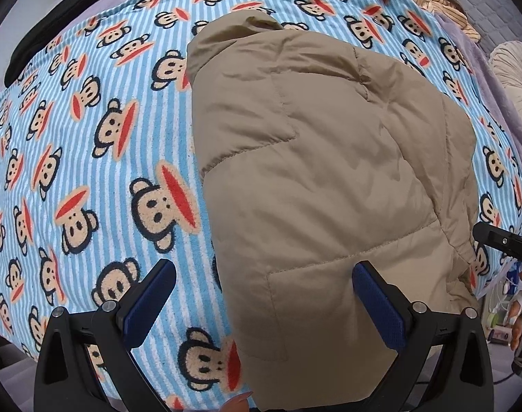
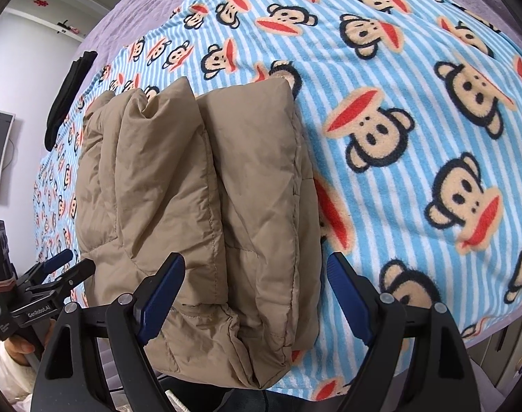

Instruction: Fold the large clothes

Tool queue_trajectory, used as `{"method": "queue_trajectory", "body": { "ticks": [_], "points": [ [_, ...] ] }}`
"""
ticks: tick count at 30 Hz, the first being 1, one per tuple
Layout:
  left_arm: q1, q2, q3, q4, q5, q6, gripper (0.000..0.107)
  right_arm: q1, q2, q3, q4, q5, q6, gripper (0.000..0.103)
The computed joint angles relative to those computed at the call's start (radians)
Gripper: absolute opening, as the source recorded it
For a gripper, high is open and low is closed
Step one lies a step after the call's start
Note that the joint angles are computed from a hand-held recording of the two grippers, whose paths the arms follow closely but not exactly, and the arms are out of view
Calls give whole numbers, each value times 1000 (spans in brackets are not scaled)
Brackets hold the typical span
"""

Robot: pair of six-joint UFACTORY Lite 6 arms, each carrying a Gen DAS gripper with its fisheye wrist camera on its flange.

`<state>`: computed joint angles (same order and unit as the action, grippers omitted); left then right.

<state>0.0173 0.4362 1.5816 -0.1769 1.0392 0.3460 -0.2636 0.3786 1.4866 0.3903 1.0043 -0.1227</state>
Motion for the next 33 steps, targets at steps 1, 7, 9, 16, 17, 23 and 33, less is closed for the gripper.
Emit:
{"method": "queue_trajectory", "body": {
  "ticks": [1, 7, 9, 16, 17, 23, 33],
  "points": [
    [7, 13, 14, -15, 9, 6, 103, 0, 12, 11, 5, 5, -7, 87],
    [79, 134, 140, -183, 119, 85, 103, -3, 90, 79, 61, 53, -59, 88],
    [101, 190, 191, -230, 167, 104, 103, 8, 121, 103, 77, 73, -81, 88],
    [175, 385, 374, -331, 285, 166, 103, 34, 242, 196, -42, 34, -52, 103],
    [187, 423, 404, -353, 309, 169, 103, 22, 269, 218, -42, 40, -53, 103],
    [219, 600, 553, -457, 402, 174, 103, -66, 434, 365, 216, 181, -220, 103],
    [152, 663, 536, -516, 343, 115, 103, -55, 790, 725, 347, 299, -191, 103]
  ]
}}
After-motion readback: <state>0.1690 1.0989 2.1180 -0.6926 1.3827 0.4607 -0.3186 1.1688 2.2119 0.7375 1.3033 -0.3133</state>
